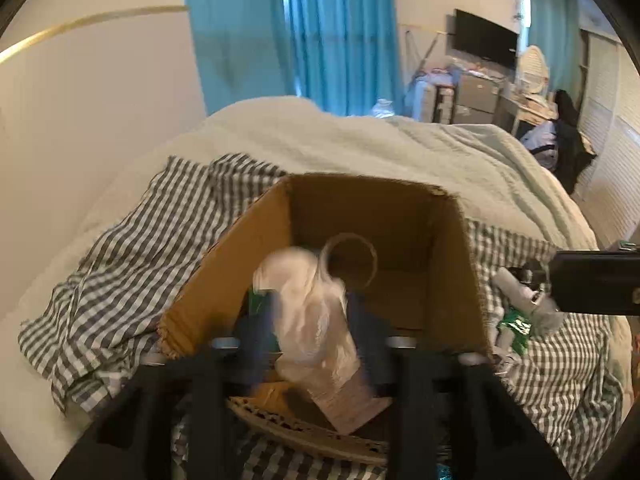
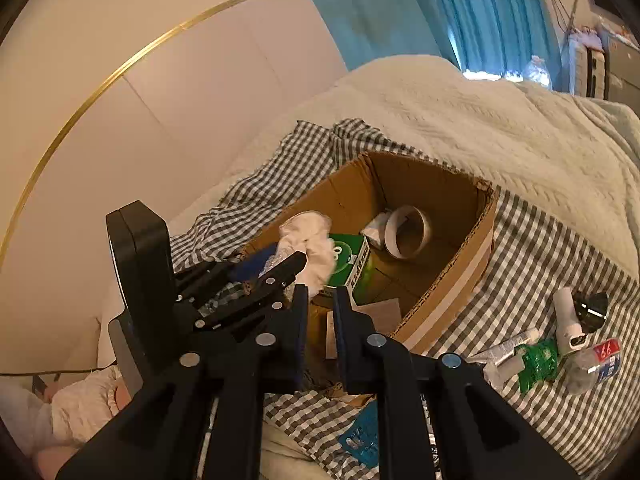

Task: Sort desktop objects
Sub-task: 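Carry the cloth and bead string into the cardboard box and release both, then grasp the green packet with the left gripper while the right grasps the clear blue-label bottle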

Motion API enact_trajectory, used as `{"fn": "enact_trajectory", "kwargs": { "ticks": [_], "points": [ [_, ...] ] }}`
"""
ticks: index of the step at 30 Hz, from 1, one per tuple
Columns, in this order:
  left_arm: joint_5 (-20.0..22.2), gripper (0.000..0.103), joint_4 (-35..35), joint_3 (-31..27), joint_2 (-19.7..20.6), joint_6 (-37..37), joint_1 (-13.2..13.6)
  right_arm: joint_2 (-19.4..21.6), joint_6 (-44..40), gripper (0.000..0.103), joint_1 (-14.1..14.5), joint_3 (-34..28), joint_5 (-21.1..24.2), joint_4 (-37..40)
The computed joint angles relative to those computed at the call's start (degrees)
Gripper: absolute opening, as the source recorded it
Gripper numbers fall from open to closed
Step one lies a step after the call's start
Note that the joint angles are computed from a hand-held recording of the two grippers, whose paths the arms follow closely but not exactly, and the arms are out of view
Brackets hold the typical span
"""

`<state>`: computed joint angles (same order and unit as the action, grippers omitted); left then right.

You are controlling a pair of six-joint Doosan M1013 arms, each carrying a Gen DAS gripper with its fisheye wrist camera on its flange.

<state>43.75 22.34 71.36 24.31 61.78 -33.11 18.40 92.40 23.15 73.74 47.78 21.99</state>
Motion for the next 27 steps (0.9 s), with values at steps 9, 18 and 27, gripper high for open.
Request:
{"fn": "enact_trajectory", "kwargs": {
  "ticks": [9, 18, 27],
  "points": [
    [-1.17, 0.082, -3.42, 0.62, -1.83, -0.78, -0.67, -6.21, 14.84, 0.028, -0.07, 4.88, -3.18, -18.73],
    [-6.48, 0.093, -14.25, 1.79, -2.66, 15.55, -6.29, -10.96, 28.61, 0.041, -2.89, 11.83, -0.98, -31.18],
    [-9.37, 0.093, -13.32, 2.1, 1.29, 26.01, -11.09, -13.29, 35.49, 0.054, -7.03, 19.1, -2.05, -30.82]
  ]
}}
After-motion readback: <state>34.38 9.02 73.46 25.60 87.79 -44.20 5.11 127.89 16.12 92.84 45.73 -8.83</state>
